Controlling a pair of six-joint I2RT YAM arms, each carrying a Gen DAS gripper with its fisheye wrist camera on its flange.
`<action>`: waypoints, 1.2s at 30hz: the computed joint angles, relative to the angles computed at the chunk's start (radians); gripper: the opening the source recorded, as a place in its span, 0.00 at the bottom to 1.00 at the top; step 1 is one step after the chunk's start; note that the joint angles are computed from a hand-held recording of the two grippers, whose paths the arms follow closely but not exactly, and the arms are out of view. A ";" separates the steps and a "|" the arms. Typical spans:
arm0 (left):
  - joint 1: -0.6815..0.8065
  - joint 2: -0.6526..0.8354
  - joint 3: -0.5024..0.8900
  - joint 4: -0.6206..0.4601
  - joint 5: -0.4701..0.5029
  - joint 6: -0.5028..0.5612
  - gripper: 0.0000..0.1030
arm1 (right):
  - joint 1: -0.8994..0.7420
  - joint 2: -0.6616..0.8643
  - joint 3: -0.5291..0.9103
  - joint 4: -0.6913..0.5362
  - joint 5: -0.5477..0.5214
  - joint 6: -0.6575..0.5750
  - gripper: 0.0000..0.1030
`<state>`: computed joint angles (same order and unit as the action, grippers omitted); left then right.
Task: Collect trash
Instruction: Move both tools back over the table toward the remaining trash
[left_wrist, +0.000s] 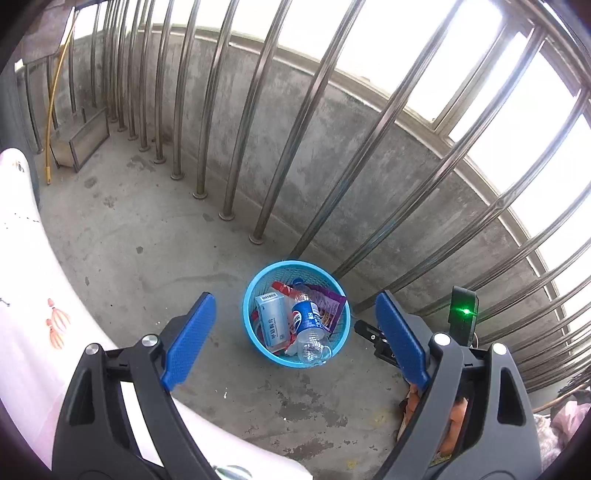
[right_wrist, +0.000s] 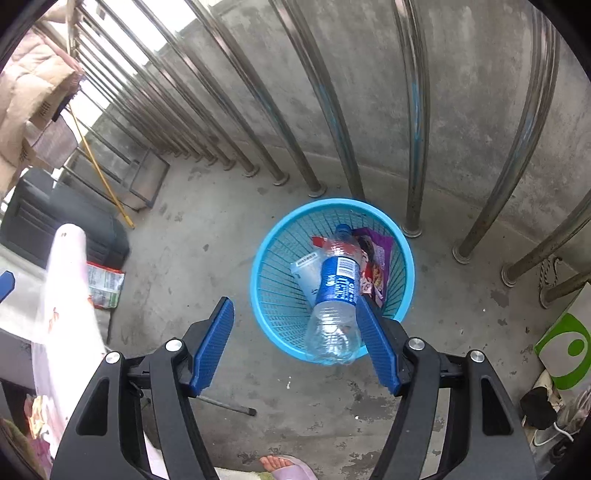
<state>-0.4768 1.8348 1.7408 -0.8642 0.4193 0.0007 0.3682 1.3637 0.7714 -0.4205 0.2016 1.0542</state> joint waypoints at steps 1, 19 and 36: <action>0.015 -0.048 -0.035 0.002 0.002 0.008 0.81 | 0.027 -0.023 0.018 -0.025 0.011 0.013 0.67; 1.042 -0.607 -0.369 -0.383 0.383 0.519 0.81 | 0.428 0.262 0.580 -0.073 -0.153 -0.080 0.73; 1.647 -0.233 -0.240 -0.510 0.530 0.894 0.70 | 0.575 1.149 1.869 -0.558 -0.364 -0.193 0.69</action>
<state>1.1703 1.6016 1.5011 -1.3738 0.9491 0.8952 0.9431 2.5122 2.6404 -0.9781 -0.1627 0.8613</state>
